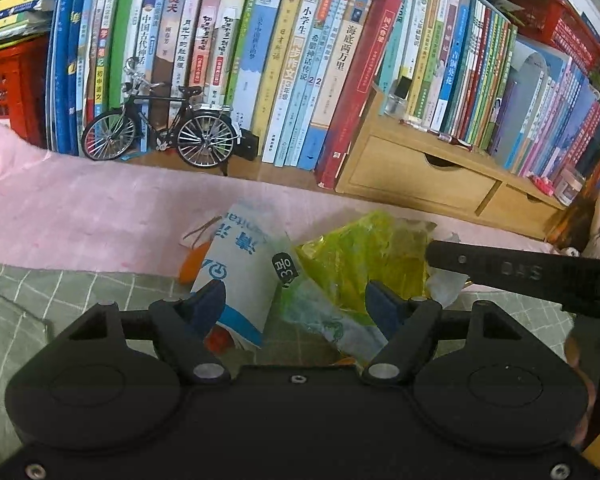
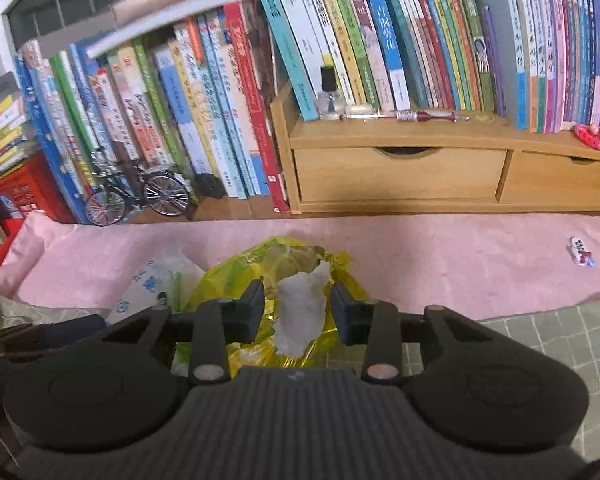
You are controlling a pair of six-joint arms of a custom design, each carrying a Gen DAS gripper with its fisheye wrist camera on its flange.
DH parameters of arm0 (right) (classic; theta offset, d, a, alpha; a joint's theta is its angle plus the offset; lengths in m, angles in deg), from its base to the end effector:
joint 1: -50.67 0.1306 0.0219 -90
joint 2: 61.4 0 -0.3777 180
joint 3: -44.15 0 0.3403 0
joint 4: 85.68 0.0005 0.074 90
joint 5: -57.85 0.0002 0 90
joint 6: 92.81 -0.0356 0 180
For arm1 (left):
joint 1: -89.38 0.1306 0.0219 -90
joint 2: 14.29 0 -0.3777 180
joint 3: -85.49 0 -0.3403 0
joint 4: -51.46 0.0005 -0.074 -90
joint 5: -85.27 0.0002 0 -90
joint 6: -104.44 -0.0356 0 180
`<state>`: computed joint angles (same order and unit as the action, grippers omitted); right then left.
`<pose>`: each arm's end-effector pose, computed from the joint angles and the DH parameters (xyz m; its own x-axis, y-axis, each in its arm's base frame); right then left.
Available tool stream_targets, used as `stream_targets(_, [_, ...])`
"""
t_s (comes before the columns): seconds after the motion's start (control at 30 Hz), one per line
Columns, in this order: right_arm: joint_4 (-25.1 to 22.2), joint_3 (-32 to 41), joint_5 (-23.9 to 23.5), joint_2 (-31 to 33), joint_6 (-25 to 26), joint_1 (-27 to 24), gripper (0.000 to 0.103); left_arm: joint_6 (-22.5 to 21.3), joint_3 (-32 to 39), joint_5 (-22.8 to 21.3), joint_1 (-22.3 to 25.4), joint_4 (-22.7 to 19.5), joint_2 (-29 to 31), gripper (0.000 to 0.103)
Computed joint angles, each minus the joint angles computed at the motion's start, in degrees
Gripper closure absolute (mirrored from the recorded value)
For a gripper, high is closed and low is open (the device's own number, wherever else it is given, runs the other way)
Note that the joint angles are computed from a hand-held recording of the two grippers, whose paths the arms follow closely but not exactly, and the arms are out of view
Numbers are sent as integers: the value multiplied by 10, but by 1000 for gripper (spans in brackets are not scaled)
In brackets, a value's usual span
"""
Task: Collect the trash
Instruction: 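Grasp the clear plastic bag with the left tool while the right grasps the white tissue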
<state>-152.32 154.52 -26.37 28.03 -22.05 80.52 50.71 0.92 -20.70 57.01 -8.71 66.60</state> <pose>0.3596 0.2016 0.5515 -0.7292 -0.0404 -0.6832 -0.2054 0.9652 0.1621 0.3150 -0.1887 0.5115 -0.6951 -0.2328 -0.6801 -0.0732 0.9641 -0.2551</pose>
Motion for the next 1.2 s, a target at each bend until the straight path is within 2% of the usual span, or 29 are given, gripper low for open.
stream_targets(0.03, [0, -1, 0, 3, -1, -1, 60, -2, -1, -1, -1, 2, 1, 28])
stream_targets(0.1, [-1, -5, -5, 5, -3, -3, 67, 0, -2, 5, 0, 4, 3, 28])
stream_targets(0.13, [0, -9, -6, 4, -3, -4, 78, 2, -2, 9, 1, 5, 4, 28])
stream_targets(0.3, [1, -19, -28, -11, -14, -15, 80, 16, 0, 12, -2, 7, 11, 28])
stream_targets(0.43, [6, -30, -35, -32, -17, -20, 80, 38, 3, 35, -3, 5, 18, 29])
stream_targets(0.47, [6, -31, -37, -36, -17, -21, 80, 46, 4, 40, -3, 3, 20, 37])
stream_targets(0.5, [4, -32, -38, -40, -17, -22, 80, 54, 5, 44, -3, 2, 22, 50])
stream_targets(0.53, [3, -33, -38, -45, -16, -22, 80, 63, 6, 48, -3, -1, 24, 56])
stream_targets(0.57, [2, -35, -38, -49, -14, -22, 80, 73, 8, 49, -4, -7, 25, 67])
stream_targets(0.67, [-4, -40, -36, -62, -8, -22, 80, 92, 10, 47, -9, -16, 23, 70])
stream_targets(0.93, [-30, -44, -35, -99, -18, -20, 80, 81, 41, -36, -62, -58, 6, 70])
stream_targets(1.2, [-73, -25, -12, -138, -23, 5, 79, 87, 98, -137, -148, -128, -5, 70])
